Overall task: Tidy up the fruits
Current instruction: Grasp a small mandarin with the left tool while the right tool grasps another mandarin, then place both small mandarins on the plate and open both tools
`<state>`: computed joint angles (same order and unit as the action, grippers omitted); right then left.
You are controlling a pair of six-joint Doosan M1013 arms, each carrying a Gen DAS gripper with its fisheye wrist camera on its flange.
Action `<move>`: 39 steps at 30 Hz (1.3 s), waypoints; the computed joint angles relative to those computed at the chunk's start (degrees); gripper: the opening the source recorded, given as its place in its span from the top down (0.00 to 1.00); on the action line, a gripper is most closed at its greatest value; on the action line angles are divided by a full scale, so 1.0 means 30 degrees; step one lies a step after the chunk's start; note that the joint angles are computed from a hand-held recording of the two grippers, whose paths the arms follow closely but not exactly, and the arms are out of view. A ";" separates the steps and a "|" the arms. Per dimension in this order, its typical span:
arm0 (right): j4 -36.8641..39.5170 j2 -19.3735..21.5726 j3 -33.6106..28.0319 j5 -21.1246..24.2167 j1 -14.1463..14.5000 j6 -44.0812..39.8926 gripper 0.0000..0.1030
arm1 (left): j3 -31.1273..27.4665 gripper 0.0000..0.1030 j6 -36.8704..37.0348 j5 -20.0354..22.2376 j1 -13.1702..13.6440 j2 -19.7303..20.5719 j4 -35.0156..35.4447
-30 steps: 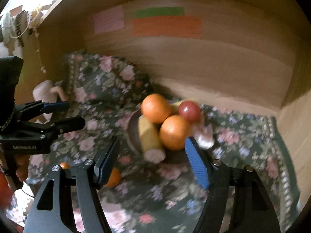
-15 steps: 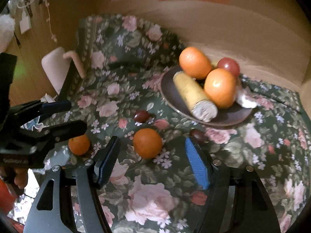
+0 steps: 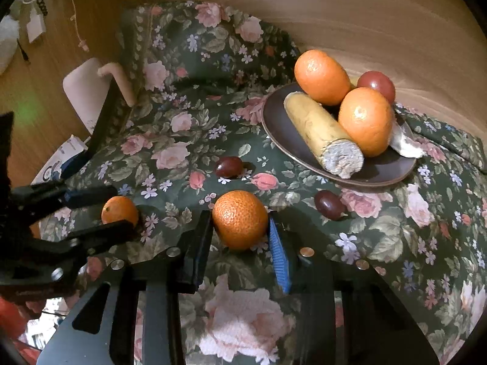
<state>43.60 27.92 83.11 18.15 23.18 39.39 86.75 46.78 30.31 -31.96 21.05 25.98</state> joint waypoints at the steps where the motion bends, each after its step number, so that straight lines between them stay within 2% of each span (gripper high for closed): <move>1: 0.0268 -0.0089 0.0113 -0.0142 -0.0024 -0.0255 0.68 | 0.0113 0.61 -0.0056 -0.0227 0.0021 -0.0057 -0.0033; 3: 0.0822 -0.0254 0.0325 -0.0378 -0.0094 -0.0733 0.67 | 0.0210 0.67 0.0047 -0.0413 0.0034 -0.0131 -0.0250; 14: 0.2615 -0.1045 0.0972 -0.1814 -0.0762 -0.1786 0.67 | -0.0684 0.67 -0.0217 -0.0657 0.0067 0.0116 0.0445; 20: 0.1928 -0.1084 0.0710 -0.2324 -0.1121 -0.0836 0.67 | -0.2087 0.67 0.0677 -0.0619 0.0090 0.0771 0.0454; 26: -0.0680 -0.0830 -0.0010 -0.2441 -0.1405 0.1833 0.67 | -0.3693 0.67 0.1956 -0.0402 0.0167 0.1688 -0.0082; 32: -0.4439 -0.0210 -0.1217 -0.1936 -0.1601 0.5394 0.67 | -0.5382 0.67 0.3452 0.0260 0.0334 0.2761 -0.1257; 36: -0.7677 0.0586 -0.2479 -0.0916 -0.1702 0.8489 0.67 | -0.6545 0.67 0.5111 0.0937 0.0596 0.3524 -0.2873; 39: -0.8103 0.1096 -0.3293 0.0065 -0.1797 0.8990 0.67 | -0.7530 0.67 0.5834 0.1784 0.0773 0.4189 -0.3399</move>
<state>19.29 31.21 73.23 18.35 17.79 66.36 64.16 64.28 35.66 -29.64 33.62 15.79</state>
